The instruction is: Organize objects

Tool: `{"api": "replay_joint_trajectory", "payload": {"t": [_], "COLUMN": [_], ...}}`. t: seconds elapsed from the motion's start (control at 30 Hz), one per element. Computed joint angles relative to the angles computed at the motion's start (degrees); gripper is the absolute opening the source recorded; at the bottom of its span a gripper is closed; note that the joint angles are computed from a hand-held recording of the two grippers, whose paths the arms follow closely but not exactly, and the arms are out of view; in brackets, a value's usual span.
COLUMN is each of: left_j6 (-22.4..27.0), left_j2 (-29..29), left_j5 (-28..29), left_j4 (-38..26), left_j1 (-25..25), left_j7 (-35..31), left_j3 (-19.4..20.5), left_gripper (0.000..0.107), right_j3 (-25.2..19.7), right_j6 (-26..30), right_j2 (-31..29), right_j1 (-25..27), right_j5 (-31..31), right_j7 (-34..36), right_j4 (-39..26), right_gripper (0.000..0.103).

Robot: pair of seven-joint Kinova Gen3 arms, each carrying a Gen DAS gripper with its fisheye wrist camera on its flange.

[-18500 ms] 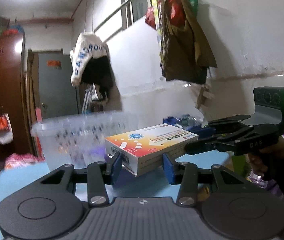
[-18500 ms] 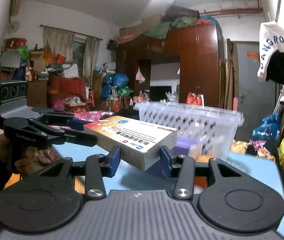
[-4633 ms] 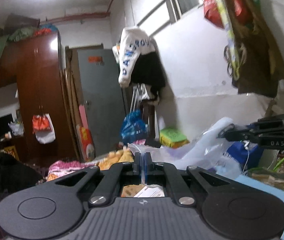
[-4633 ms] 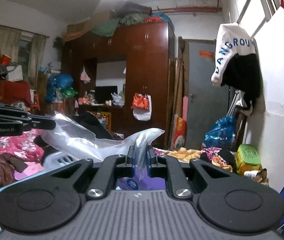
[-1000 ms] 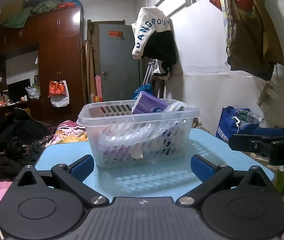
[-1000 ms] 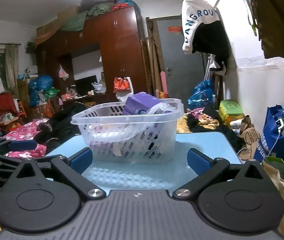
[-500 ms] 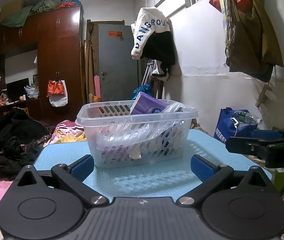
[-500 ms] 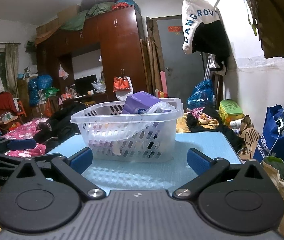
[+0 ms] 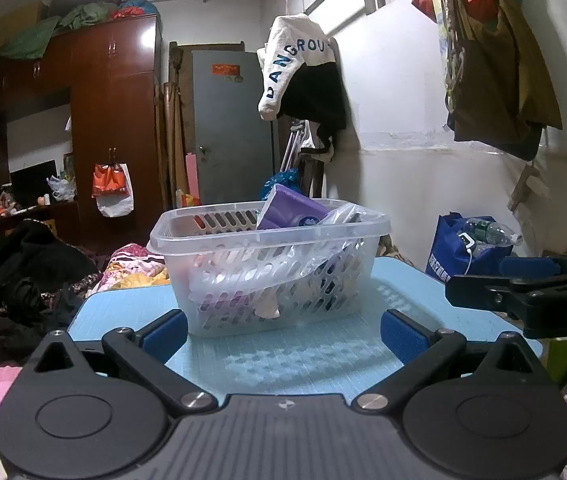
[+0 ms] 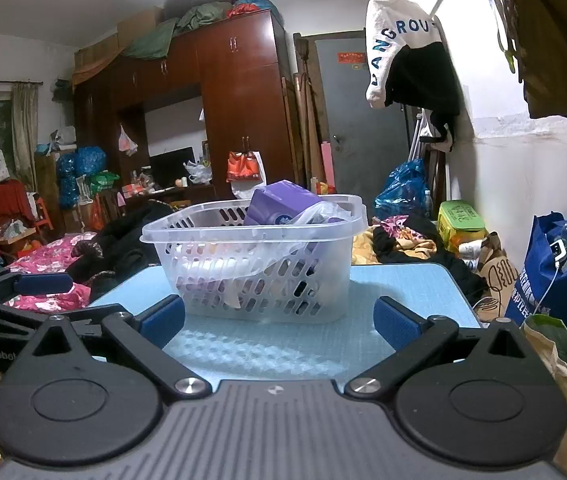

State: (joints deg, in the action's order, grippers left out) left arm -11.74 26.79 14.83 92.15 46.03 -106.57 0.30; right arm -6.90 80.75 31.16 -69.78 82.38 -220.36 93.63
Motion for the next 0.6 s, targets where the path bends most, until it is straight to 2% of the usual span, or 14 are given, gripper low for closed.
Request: {"api": "replay_joint_trajectory", "payload": {"t": [0.17,0.6], "left_j6": [0.0,0.6], "left_j2": [0.0,0.3], "left_j5": [-0.6,-1.2], "left_j4": [0.0,-0.6], "left_j1": [-1.3,-1.0], "left_j7": [0.8,1.5], "left_j3": [1.2,0.8], "left_gripper": [0.103,0.103], "right_j3": [0.0,0.0], "right_j6": [-0.1,0.0], "right_j2": [-0.1,0.0], "right_j1": [0.1,0.0], "right_j5": [0.0,0.1], "right_j7": [0.0,0.0], "right_j4": [0.1,0.1], "right_gripper": [0.103,0.103]}}
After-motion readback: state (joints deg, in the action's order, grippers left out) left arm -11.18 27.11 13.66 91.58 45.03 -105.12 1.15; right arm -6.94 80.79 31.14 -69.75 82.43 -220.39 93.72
